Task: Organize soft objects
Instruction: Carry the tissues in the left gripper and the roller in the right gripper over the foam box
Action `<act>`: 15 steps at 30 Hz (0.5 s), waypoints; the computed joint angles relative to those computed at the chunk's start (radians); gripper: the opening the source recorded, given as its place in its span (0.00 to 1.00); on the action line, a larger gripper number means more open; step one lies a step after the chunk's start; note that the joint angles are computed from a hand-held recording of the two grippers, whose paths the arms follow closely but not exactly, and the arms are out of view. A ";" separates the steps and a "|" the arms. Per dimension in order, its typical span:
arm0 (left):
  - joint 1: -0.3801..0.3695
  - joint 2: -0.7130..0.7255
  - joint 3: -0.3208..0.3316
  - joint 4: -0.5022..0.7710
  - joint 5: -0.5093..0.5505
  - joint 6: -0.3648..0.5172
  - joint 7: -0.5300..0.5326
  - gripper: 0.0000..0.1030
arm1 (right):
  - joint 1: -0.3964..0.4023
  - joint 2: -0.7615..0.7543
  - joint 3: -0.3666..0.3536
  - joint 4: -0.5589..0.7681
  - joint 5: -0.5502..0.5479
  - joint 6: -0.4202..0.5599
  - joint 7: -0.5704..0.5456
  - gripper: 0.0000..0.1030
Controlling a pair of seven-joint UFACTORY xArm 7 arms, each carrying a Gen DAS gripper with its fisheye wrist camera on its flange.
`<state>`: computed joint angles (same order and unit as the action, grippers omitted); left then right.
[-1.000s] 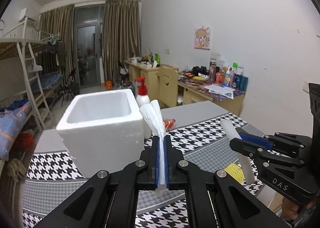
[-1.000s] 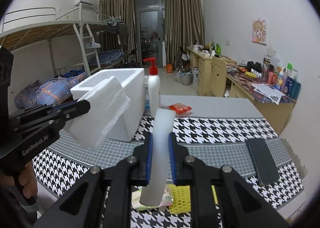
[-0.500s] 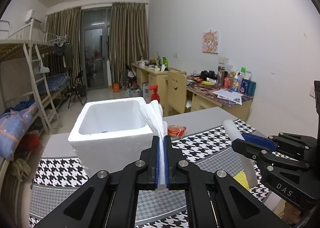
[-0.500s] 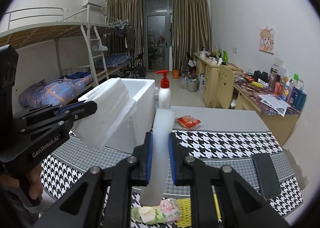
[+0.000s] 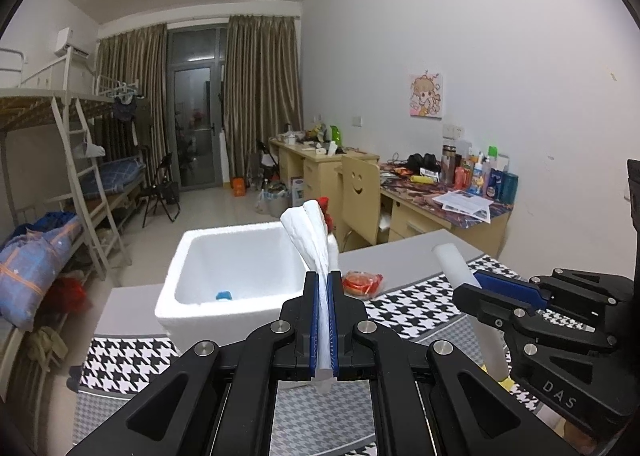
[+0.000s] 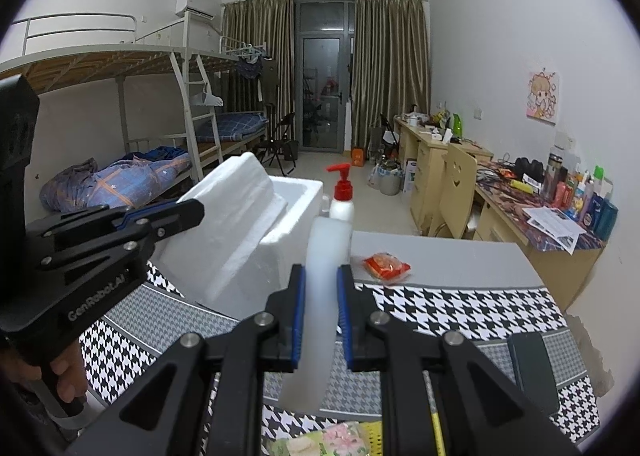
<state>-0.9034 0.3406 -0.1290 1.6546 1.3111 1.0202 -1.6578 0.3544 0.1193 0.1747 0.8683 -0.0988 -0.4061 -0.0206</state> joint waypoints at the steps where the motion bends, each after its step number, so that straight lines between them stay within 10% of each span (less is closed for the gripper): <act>1: 0.001 -0.001 0.001 0.003 0.000 0.002 0.002 0.04 | -0.002 0.000 0.003 0.004 -0.007 0.001 0.005 0.19; 15: 0.028 -0.021 0.006 0.006 0.013 0.006 0.005 0.04 | -0.047 0.027 0.046 0.099 -0.128 0.056 0.100 0.19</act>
